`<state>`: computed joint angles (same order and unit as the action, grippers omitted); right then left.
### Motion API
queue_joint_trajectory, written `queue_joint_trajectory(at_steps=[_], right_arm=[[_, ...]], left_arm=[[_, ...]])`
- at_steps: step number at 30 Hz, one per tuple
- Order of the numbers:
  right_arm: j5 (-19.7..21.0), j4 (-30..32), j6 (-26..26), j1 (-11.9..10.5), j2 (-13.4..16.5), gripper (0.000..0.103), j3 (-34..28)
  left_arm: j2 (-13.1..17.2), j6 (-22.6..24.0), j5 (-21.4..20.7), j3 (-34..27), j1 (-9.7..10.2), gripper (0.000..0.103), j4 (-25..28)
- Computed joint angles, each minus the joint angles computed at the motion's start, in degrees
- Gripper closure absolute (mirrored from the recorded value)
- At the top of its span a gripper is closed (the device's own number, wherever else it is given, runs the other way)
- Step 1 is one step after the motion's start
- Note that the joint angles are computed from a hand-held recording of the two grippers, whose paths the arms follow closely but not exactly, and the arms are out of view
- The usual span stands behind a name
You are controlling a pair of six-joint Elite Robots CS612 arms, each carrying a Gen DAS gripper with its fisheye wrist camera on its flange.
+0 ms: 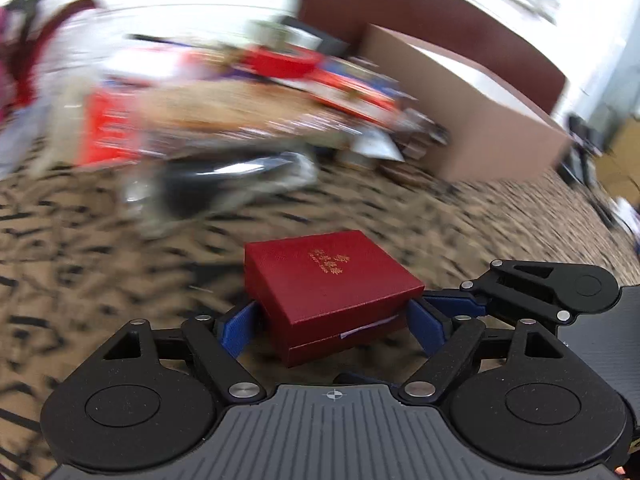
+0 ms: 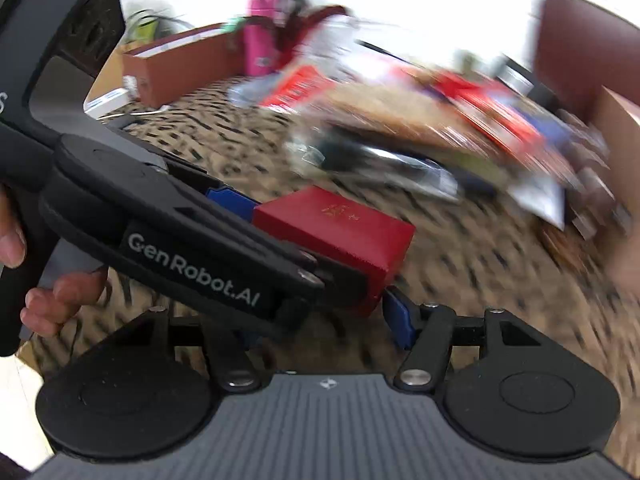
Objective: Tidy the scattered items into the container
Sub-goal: 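Close the left gripper on the red gift box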
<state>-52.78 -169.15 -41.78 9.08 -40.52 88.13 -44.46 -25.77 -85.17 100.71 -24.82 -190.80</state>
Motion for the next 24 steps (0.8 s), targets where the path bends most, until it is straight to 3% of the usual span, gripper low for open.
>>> queue_joint_trajectory(at_steps=[4,7,10,17,24], right_arm=[[-1.86,0.33,1.41,-2.48,-2.09,0.036,3.34],[-0.92,0.21,2.03,-4.04,-2.64,0.036,4.52],[-0.7,-1.55,2.5,-4.41,-2.4,0.036,4.71],[2.0,-2.42,-4.53,-4.6,-1.68,0.041,4.79],[3.71,-1.09,-4.75,-5.02,-0.9,0.044,3.13]], left_arm=[[0.6,0.79,-3.08,-0.09,-1.5,0.016,-0.85],[0.28,-0.08,-0.79,0.42,-2.42,0.014,-0.19],[-0.11,-0.71,0.08,0.66,-2.68,0.013,0.95],[-0.3,0.02,-1.86,-0.15,-2.25,0.02,2.39],[0.01,-0.08,-1.35,-0.88,-2.3,0.017,3.43]])
